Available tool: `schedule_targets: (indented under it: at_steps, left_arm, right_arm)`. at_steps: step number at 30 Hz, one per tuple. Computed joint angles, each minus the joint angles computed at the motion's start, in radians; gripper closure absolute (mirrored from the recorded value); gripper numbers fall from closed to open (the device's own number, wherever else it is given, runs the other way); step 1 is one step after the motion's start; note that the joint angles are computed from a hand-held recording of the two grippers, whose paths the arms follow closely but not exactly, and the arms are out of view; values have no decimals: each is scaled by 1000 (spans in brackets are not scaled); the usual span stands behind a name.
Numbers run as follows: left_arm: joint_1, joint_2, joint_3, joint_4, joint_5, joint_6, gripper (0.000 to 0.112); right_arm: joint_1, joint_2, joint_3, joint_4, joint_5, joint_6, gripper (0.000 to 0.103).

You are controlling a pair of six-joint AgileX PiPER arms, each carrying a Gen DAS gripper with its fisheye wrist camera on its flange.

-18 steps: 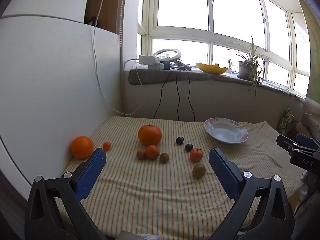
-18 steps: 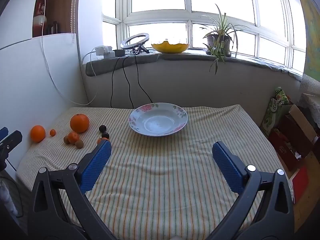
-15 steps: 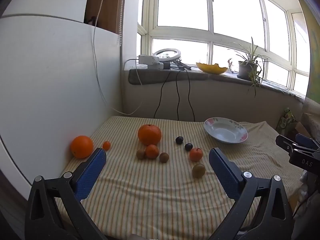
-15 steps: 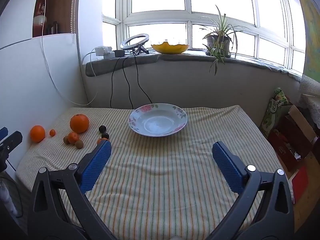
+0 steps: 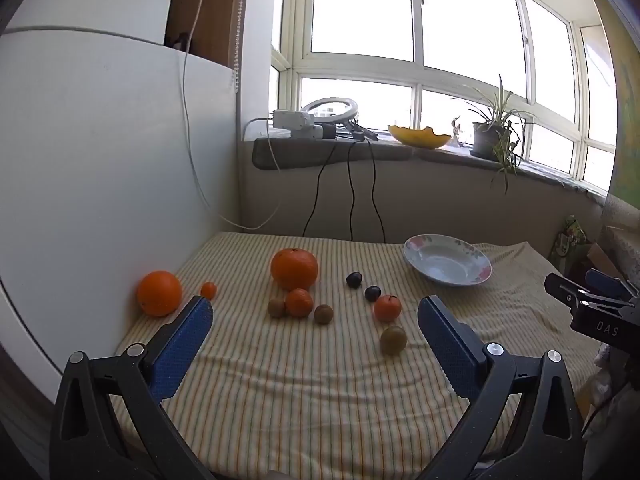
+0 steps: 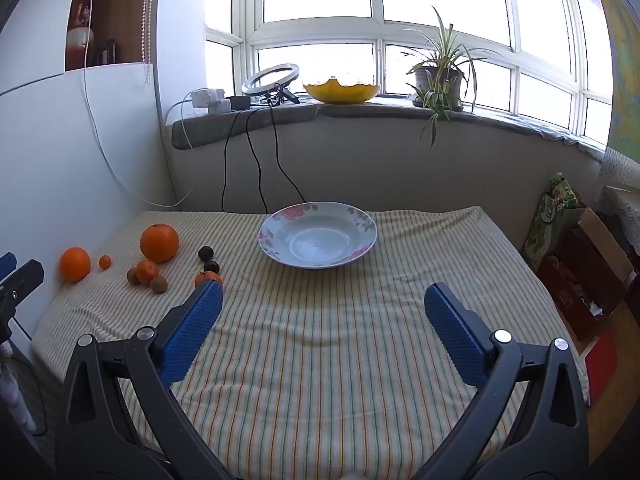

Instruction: Organize fruits

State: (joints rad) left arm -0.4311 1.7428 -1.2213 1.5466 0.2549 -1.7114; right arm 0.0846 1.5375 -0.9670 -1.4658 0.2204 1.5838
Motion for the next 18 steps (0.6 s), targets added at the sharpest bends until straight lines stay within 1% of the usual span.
schedule_targets:
  at_steps: [5, 10, 15, 18]
  left_arm:
    - [1, -1, 8, 31, 1, -34, 10]
    - [2, -3, 8, 22, -2, -22, 10]
    - [3, 0, 3, 2, -4, 4, 10]
    - [-1, 1, 2, 10, -2, -4, 10]
  right_arm:
    - [6, 3, 5, -49, 11, 48, 0]
    - [6, 3, 1, -29, 10, 26, 0]
    - [16, 4, 2, -59, 19, 52, 0]
    - [17, 3, 1, -51, 20, 45, 0]
